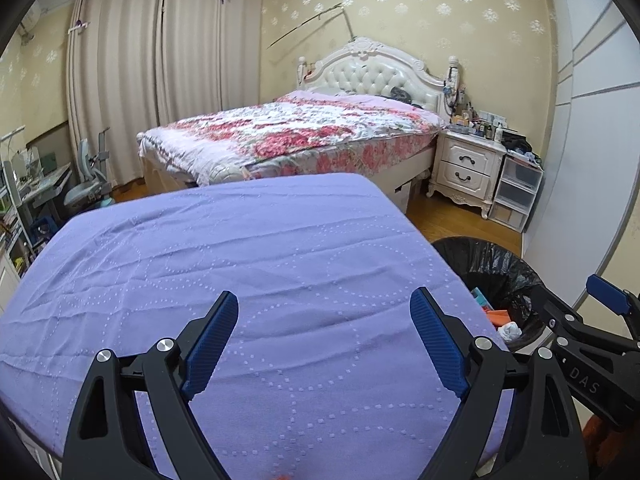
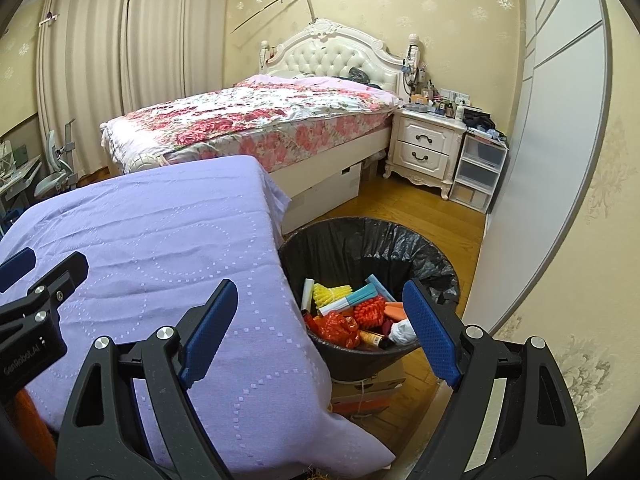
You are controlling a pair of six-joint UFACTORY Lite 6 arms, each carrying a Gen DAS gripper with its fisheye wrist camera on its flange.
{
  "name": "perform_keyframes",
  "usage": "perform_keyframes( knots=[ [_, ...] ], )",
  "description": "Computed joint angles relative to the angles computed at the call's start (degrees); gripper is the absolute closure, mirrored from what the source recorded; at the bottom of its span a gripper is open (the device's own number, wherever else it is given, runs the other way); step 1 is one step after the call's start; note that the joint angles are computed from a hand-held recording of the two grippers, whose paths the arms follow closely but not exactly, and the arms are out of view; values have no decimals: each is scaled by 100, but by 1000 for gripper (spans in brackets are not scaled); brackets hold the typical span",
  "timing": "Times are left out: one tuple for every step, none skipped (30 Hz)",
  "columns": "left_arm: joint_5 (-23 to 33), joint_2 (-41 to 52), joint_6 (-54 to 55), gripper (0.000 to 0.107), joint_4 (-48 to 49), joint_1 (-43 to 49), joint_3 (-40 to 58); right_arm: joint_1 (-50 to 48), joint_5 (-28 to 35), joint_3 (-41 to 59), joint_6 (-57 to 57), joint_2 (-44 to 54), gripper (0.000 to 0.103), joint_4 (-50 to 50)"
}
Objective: Collect trash
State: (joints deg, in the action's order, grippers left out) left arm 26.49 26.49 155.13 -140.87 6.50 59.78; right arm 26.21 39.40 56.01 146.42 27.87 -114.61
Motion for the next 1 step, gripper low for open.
perform_keyframes(
  knots=[
    [-65, 96, -131, 22, 127, 47, 121, 0, -40, 72, -25, 54, 20, -5]
  ],
)
